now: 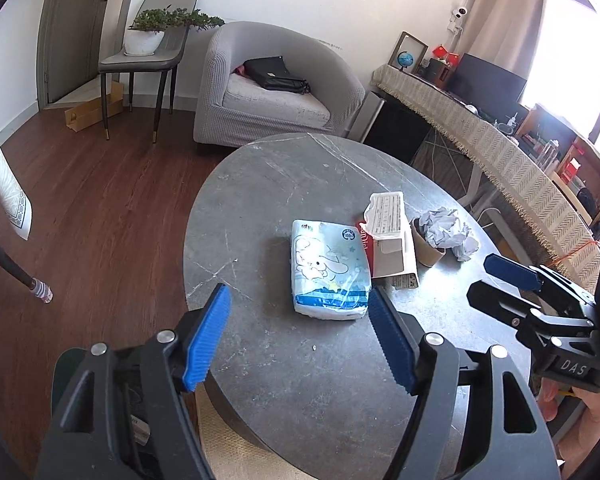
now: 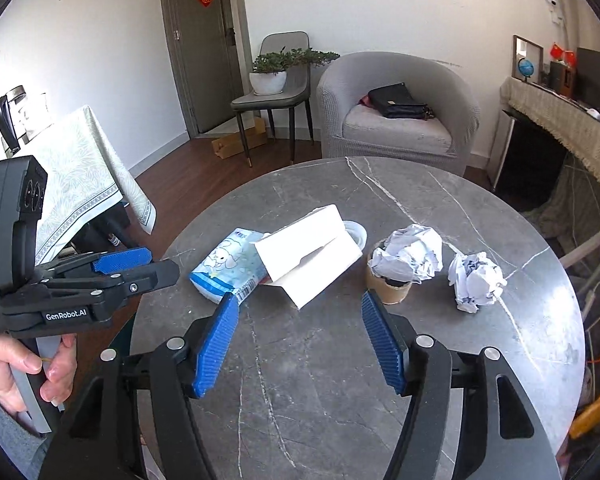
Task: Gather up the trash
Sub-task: 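Move both grippers back over the table, then grasp the blue-white tissue pack with the left gripper while the right gripper reaches for crumpled paper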
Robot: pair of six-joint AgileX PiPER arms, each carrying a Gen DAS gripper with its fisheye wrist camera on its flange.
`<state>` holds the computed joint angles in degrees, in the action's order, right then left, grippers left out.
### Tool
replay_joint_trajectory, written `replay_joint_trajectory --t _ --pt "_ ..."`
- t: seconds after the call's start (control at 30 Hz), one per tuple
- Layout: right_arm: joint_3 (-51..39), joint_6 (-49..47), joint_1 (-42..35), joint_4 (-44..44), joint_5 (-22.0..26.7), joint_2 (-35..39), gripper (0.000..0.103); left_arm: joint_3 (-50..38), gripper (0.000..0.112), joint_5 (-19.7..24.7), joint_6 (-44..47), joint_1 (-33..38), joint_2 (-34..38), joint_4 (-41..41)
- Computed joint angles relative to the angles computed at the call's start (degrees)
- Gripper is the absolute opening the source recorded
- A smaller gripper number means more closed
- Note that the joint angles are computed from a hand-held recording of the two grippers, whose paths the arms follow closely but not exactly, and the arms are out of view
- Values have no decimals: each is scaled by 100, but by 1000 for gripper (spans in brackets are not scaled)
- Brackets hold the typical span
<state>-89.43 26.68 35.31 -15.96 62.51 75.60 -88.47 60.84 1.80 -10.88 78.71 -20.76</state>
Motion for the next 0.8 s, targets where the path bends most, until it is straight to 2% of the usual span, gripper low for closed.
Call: replay_joint_trajectory --t 0.27,0.4,0.53,0.73,0.8 --pt "275 -315 -549 163 39 -328 67 -7 75 -302 -347 -649 239 617" --pt "74 -721 -1102 731 -17 -183 67 -29 78 -413 -687 -924 375 962" --pt "-125 -1011 -1346 856 65 15 67 -86 78 -494 -841 -1097 467 1166" --pt "-524 -1381 -1522 959 241 323 67 -192 67 -497 -1276 -1482 582 1971" --pt "-563 -1481 -1629 1021 241 362 67 -190 59 -490 -1425 -1617 591 2286"
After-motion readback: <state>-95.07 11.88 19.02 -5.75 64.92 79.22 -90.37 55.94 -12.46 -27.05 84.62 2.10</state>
